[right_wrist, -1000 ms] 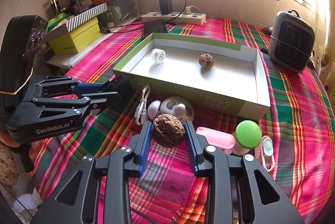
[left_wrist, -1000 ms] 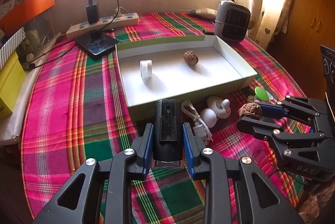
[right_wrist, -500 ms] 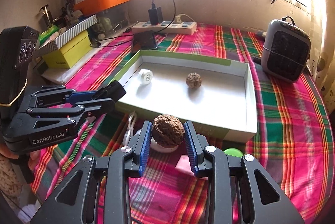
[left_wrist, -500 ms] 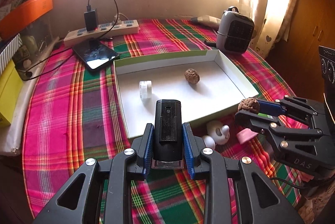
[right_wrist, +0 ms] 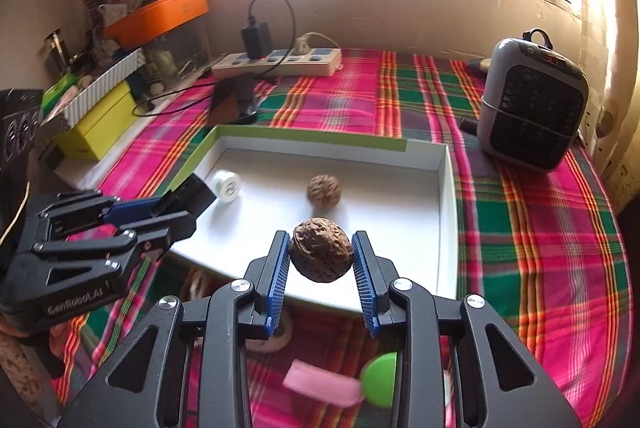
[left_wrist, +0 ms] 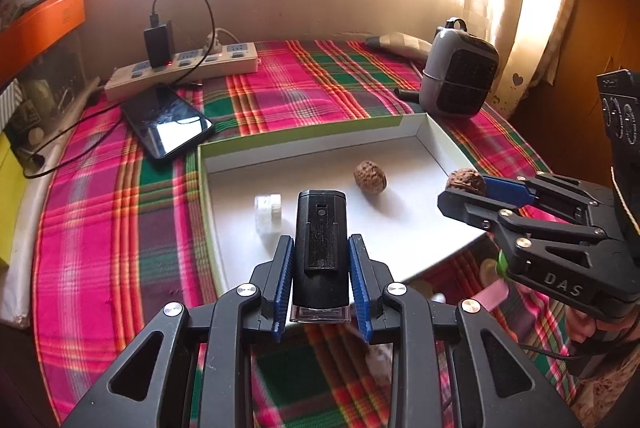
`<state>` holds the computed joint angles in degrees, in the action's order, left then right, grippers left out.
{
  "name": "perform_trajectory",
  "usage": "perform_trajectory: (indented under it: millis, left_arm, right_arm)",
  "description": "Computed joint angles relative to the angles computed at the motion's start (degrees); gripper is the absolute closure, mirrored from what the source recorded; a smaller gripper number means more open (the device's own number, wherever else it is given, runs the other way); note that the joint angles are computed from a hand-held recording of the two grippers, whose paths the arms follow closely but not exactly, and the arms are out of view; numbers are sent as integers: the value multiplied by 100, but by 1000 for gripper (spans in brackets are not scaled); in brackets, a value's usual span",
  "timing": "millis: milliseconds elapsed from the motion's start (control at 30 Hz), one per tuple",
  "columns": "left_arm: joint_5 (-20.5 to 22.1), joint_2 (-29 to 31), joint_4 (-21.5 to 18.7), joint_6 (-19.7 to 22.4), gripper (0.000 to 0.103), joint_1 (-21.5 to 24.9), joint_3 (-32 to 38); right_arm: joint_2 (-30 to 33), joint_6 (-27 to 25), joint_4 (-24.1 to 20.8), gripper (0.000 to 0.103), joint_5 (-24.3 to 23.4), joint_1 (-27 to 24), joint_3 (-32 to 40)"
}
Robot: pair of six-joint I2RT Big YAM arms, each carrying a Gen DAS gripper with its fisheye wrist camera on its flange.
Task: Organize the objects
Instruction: 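Lift and carry the walnut and black device into the box tray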
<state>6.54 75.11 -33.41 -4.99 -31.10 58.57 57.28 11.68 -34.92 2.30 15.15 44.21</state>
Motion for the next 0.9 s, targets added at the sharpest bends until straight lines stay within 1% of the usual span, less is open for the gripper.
perform_trajectory:
  millis: [367,667,900]
  left_arm:
    - [47,570,-33,-35,78,-6,444]
    - [2,918,-26,-81,78,-22,690]
    - [-70,1110,-54,-67,78,-32,841]
  right_arm:
    - [656,-125,103,70,-159,-409,301]
    - [1202,-170,138,70,-207,-569,612]
    - [1418,-208,149,70,-256,-671,698]
